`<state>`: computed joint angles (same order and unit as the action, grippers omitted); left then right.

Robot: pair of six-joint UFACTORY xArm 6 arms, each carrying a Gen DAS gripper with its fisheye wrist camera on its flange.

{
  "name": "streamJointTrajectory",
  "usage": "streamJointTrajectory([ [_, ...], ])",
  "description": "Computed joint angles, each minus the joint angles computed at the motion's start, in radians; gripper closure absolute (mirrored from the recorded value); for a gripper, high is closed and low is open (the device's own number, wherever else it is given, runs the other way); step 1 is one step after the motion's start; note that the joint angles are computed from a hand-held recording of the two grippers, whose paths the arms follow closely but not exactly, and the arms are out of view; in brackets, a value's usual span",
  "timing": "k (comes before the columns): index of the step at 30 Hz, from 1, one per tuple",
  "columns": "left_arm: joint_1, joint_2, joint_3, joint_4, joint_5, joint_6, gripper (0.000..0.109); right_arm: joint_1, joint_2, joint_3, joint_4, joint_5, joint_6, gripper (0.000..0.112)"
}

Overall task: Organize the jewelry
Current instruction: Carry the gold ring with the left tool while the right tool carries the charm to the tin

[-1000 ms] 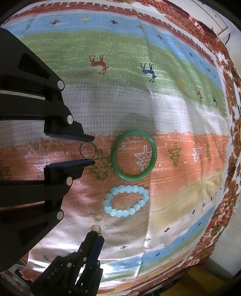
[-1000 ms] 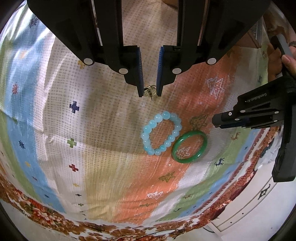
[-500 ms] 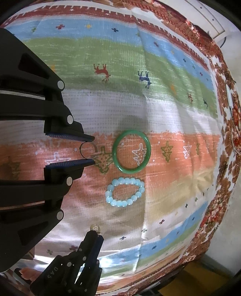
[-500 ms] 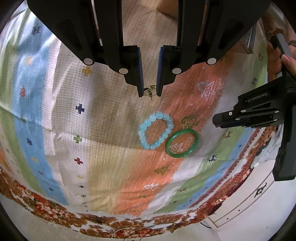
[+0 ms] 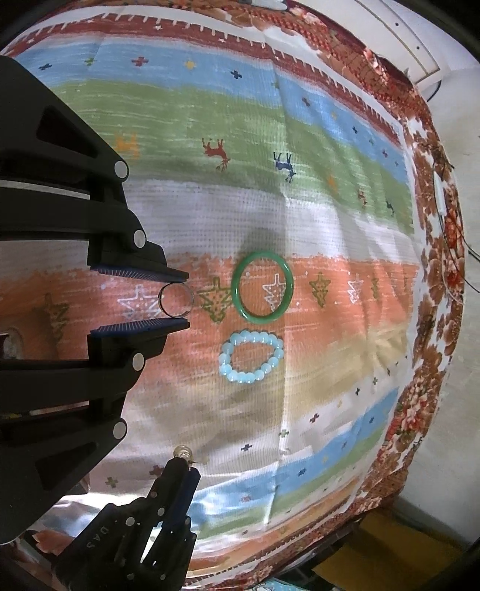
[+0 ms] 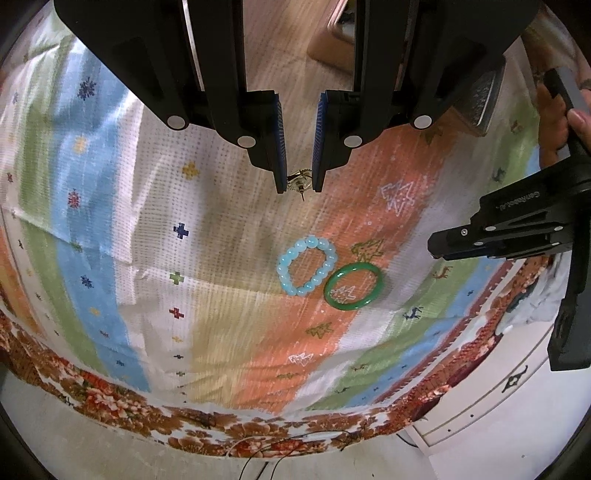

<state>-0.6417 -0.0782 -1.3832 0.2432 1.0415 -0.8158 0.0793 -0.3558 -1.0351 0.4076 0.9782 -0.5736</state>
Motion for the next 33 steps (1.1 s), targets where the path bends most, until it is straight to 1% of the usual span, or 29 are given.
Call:
streamJointTrajectory([
  [6, -0.021, -0.026, 0.018, 0.028, 0.007, -0.033, 0.089, -0.001, -0.055, 0.032, -0.005, -0.007, -0.011, 0.098],
  [10, -0.029, -0.051, 0.041, 0.016, -0.002, -0.048, 0.089, -0.005, -0.087, 0.058, -0.004, -0.016, -0.023, 0.098],
  [13, -0.045, -0.068, 0.054, 0.031, 0.005, -0.057, 0.089, -0.014, -0.107, 0.072, 0.018, -0.008, -0.035, 0.098],
  [18, -0.076, -0.089, 0.065, 0.067, 0.017, -0.074, 0.089, -0.003, -0.151, 0.099, 0.019, -0.020, -0.049, 0.098],
  [25, -0.118, -0.127, 0.089, 0.104, 0.004, -0.103, 0.089, -0.014, -0.204, 0.128, 0.040, 0.007, -0.072, 0.098],
  [33, -0.155, -0.157, 0.107, 0.145, 0.007, -0.127, 0.089, -0.027, -0.258, 0.155, 0.061, 0.027, -0.082, 0.098],
])
